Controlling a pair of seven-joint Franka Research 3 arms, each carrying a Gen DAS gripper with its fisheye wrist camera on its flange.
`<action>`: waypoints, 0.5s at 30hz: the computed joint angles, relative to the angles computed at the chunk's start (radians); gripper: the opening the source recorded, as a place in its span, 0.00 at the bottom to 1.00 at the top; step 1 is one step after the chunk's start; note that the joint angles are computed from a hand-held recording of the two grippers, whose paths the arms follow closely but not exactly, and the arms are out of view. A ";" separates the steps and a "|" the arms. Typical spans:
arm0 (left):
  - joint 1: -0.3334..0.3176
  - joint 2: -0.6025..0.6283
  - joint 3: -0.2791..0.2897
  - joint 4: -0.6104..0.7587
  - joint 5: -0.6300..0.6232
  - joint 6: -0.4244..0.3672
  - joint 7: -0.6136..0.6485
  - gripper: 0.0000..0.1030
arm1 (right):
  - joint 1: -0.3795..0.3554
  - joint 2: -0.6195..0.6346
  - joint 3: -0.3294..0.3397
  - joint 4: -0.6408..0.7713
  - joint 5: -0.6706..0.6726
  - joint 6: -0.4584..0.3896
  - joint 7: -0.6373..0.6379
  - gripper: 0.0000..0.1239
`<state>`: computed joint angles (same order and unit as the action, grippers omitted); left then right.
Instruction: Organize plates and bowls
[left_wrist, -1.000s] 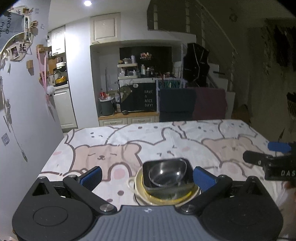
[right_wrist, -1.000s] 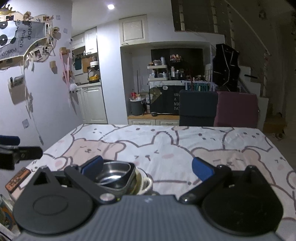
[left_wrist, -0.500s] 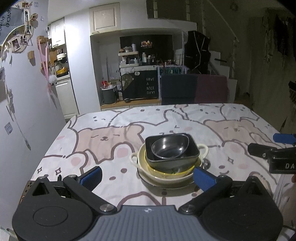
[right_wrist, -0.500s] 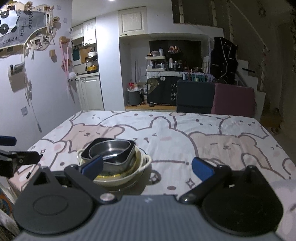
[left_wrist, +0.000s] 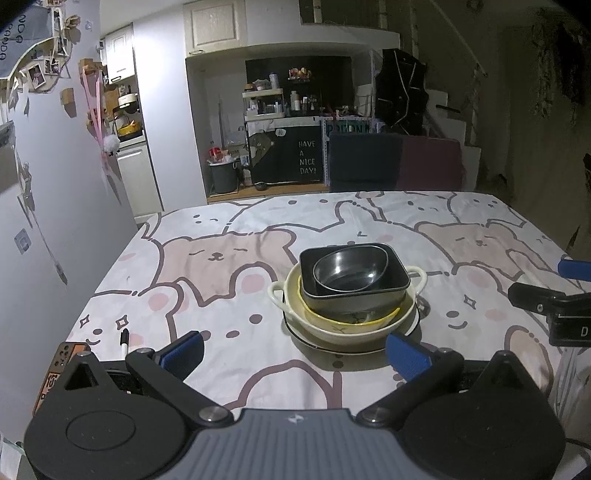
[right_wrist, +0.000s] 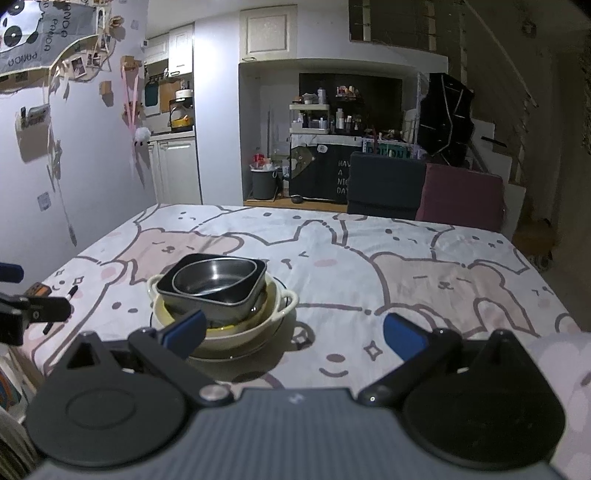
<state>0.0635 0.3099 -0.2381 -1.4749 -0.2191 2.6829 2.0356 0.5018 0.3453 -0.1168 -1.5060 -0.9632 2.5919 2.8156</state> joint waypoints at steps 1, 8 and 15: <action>0.001 0.001 -0.001 0.001 -0.002 0.000 0.001 1.00 | 0.000 0.001 0.001 0.001 0.002 -0.001 -0.003 0.83; 0.000 0.001 -0.002 0.002 -0.003 -0.002 -0.003 1.00 | -0.003 -0.001 0.002 -0.002 0.014 -0.007 -0.014 0.83; 0.000 0.005 -0.003 0.007 -0.006 -0.008 -0.002 1.00 | -0.003 0.000 0.002 -0.001 0.018 -0.005 -0.016 0.83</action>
